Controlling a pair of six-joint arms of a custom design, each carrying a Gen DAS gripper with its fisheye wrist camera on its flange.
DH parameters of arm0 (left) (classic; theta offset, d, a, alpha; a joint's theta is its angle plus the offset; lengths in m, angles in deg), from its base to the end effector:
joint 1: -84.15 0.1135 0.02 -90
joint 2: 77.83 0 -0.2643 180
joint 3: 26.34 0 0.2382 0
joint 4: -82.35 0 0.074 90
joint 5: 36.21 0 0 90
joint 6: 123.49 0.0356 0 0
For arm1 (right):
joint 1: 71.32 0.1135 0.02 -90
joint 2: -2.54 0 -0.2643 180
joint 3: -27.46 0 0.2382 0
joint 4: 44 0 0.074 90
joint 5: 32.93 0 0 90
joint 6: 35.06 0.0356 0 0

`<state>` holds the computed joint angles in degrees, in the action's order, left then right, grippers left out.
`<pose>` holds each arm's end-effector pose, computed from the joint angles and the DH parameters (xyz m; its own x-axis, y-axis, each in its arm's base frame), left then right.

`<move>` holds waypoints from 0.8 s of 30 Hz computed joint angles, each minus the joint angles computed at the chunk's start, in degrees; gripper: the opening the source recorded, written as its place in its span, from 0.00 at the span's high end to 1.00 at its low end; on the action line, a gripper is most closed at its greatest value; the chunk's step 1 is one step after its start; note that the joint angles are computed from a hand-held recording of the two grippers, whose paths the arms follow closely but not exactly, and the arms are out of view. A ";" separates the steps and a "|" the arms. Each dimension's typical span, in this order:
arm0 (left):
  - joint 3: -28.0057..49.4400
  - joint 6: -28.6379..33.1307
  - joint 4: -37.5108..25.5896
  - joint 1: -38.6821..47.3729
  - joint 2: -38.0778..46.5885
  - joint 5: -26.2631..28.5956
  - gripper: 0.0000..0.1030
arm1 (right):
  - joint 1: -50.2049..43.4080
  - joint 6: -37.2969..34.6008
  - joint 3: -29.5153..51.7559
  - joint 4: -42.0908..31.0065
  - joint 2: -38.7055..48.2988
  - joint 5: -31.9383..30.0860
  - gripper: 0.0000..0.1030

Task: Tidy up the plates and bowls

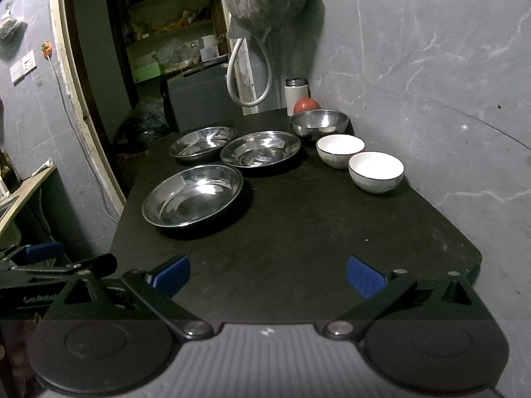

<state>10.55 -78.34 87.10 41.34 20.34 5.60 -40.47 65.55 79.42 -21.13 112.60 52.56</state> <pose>0.1838 -0.1341 0.0847 -0.5407 -0.1400 -0.8295 -0.3242 0.9446 0.0519 0.2784 0.1696 0.0964 -0.5911 -0.1392 -0.7945 -0.4655 0.8633 0.1950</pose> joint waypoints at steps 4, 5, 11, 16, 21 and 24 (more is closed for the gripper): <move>1.67 1.90 -3.51 7.17 -2.74 5.92 0.01 | -0.48 -1.33 2.50 -1.29 1.36 -1.59 0.00; 1.97 1.89 -4.30 9.35 -3.67 8.09 0.01 | -0.70 -2.07 3.97 -2.16 1.95 -2.29 0.00; 7.39 3.51 -8.98 22.73 -5.32 17.15 0.01 | -2.37 -5.05 15.67 -8.77 6.32 -6.68 0.00; 15.63 9.44 -11.32 32.68 -2.60 21.62 0.01 | -3.10 -4.37 27.02 -13.20 12.36 -10.00 0.00; 29.29 17.35 -15.11 42.57 6.54 29.44 0.01 | -2.24 -4.65 42.77 -21.34 19.95 -10.24 0.00; 36.56 20.84 -14.85 46.79 12.47 35.04 0.01 | -1.54 -5.36 54.77 -28.45 25.66 -9.50 0.00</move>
